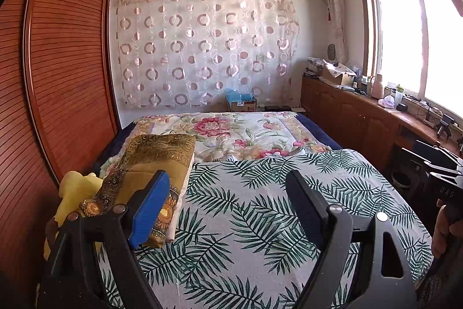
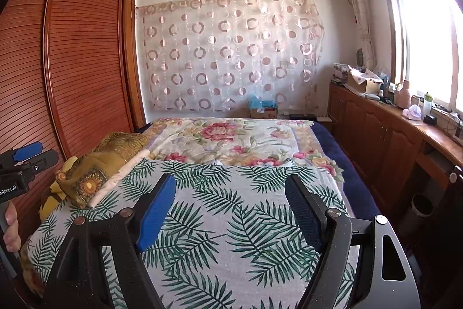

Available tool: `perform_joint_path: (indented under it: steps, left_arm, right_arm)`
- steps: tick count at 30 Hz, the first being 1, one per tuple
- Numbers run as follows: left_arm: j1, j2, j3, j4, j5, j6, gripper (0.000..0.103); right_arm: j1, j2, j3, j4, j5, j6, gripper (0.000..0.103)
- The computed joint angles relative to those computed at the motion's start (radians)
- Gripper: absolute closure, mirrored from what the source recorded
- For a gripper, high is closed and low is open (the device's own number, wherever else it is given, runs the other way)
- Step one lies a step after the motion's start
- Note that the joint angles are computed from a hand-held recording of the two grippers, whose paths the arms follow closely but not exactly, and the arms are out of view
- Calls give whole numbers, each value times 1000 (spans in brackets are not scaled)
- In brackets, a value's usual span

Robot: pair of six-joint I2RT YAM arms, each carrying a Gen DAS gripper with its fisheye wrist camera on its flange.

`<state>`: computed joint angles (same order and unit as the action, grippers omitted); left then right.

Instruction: Fold small clothes

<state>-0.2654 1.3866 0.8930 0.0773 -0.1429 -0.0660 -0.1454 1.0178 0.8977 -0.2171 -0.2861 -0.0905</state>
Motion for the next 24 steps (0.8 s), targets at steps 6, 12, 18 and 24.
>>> perform_joint_path:
  steps: [6, 12, 18, 24]
  left_arm:
    - [5, 3, -9, 15, 2, 5, 20]
    - [2, 3, -7, 13, -1, 4, 20]
    - [3, 4, -11, 22, 1, 4, 20]
    - [3, 4, -11, 21, 0, 4, 20]
  right_arm:
    - [-14, 5, 4, 1, -19, -2, 23]
    - [-35, 15, 7, 7, -39, -11, 23]
    - [-44, 16, 5, 13, -47, -19, 23]
    - [-54, 17, 4, 11, -60, -22, 23]
